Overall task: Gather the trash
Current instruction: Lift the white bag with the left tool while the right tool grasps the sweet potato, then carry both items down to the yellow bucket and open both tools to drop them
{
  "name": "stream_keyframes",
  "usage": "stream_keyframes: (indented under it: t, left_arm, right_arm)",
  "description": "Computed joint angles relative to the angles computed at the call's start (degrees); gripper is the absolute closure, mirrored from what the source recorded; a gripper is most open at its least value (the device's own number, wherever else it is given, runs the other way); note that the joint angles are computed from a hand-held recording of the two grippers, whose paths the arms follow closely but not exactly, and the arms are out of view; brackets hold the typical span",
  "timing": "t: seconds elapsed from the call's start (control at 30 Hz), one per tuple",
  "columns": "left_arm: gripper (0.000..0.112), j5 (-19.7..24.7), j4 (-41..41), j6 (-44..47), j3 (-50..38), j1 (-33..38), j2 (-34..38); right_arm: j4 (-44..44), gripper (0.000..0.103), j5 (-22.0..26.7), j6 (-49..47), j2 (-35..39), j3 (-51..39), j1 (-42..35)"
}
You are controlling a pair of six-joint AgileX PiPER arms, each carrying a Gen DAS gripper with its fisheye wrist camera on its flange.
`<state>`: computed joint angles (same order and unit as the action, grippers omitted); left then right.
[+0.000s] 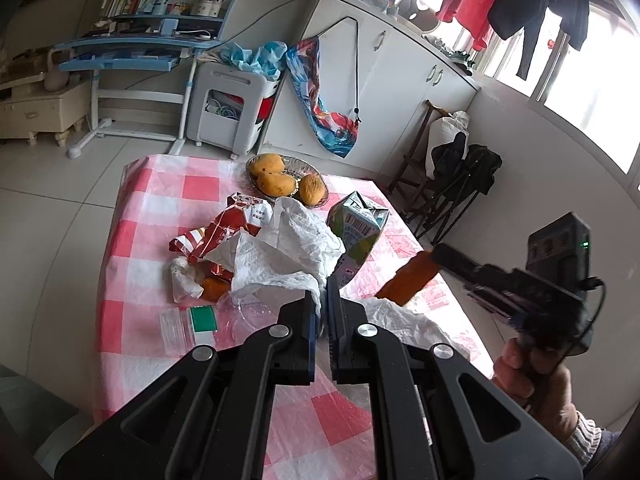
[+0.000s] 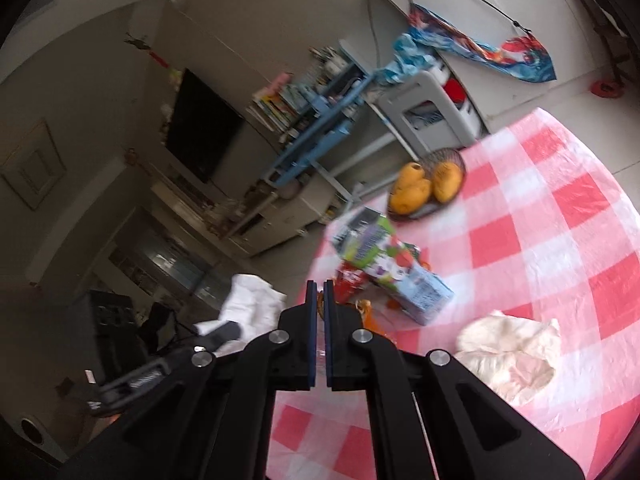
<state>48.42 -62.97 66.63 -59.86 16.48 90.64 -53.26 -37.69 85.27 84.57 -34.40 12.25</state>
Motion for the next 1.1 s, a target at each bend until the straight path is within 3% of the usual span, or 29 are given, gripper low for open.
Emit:
stream_keyframes:
  t: [0.23, 0.47, 0.73, 1.1]
  left_arm:
    - [0.108, 0.01, -0.89, 0.93, 0.44, 0.19, -0.41]
    - [0.108, -2.79, -0.08, 1.85, 1.89, -1.43, -1.97]
    - [0.108, -7.05, 2.10, 2.38, 3.87, -3.67, -4.39]
    - [0.108, -8.78, 3.61, 2.28, 5.01, -4.74, -6.24]
  right_arm:
    - [-3.30, 0.100, -3.43, 1.83, -2.85, 0.56, -0.59]
    - [-9.38, 0.099, -6.27, 4.76, -5.04, 1.11, -0.08]
    - [-22.86, 0.100, -11.38, 8.59, -4.67, -0.40, 2.66]
    - [-43.53, 0.100, -16.43, 13.45, 1.28, -5.86, 11.87]
